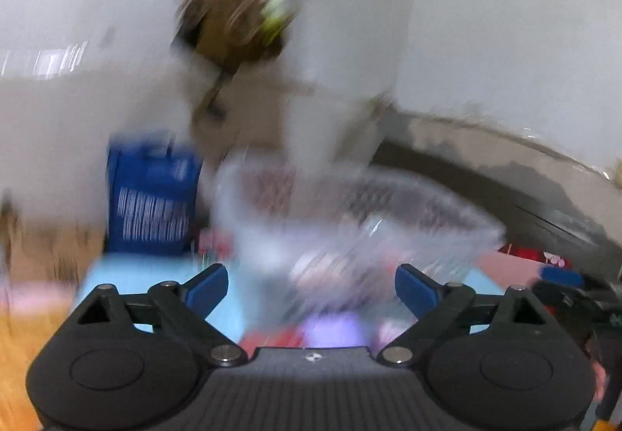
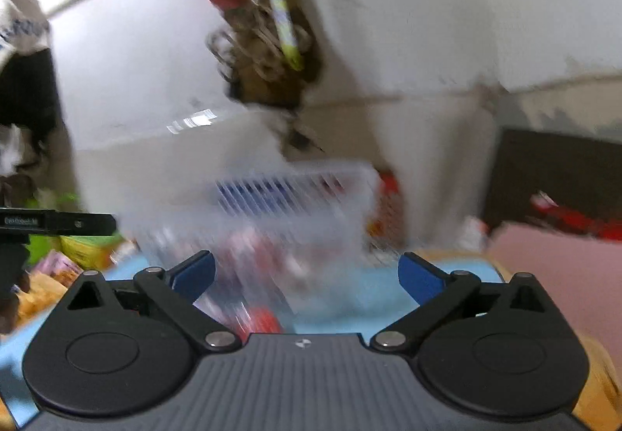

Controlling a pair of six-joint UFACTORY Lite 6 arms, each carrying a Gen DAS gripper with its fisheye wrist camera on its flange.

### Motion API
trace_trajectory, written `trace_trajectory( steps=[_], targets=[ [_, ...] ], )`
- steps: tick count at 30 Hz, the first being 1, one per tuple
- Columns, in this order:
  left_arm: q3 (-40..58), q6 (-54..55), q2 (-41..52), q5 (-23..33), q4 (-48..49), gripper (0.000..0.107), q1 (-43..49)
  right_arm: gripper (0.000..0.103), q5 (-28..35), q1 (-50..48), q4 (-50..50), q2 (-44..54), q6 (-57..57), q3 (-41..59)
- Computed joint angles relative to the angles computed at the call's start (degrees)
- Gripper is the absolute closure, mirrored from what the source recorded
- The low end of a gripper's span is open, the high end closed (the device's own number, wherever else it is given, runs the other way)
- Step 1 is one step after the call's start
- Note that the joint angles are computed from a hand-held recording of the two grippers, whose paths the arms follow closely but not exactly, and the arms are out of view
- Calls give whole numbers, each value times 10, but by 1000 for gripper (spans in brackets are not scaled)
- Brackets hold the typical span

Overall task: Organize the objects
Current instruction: 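Lift both items into the clear basket and open both grippers, then grasp the purple bagged box with the right gripper while the left grasps the red box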

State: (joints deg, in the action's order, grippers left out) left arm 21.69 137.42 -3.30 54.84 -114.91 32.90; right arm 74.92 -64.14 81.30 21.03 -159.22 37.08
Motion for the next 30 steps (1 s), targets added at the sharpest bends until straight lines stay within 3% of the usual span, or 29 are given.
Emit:
trace_trajectory(
  steps=[2,5,12,15,16,18,19,30],
  targets=[
    [49,-28,88,2,34,22,23,0,-38,-6,-30,15,15,11],
    [53,5,124,0,34,22,30,4,-52,-18,-63,41,26,30],
    [86,23,200,8,42,22,23,32,-98,16,-68,66,29,49],
    [73,53,195,2,25,22,11,56,-114,9,-84,73,13,46],
    [72,63,197,-6,17,24,4,59,-115,12,-87,77,18,49],
    [66,73,193,-12,12,41,0,61,-104,3,-100,86,30,60],
    [73,71,202,-7,17,44,3,61,-96,-2,-105,94,36,68],
    [26,126,172,32,-31,44,25,61,-43,-29,-77,121,24,76]
  ],
)
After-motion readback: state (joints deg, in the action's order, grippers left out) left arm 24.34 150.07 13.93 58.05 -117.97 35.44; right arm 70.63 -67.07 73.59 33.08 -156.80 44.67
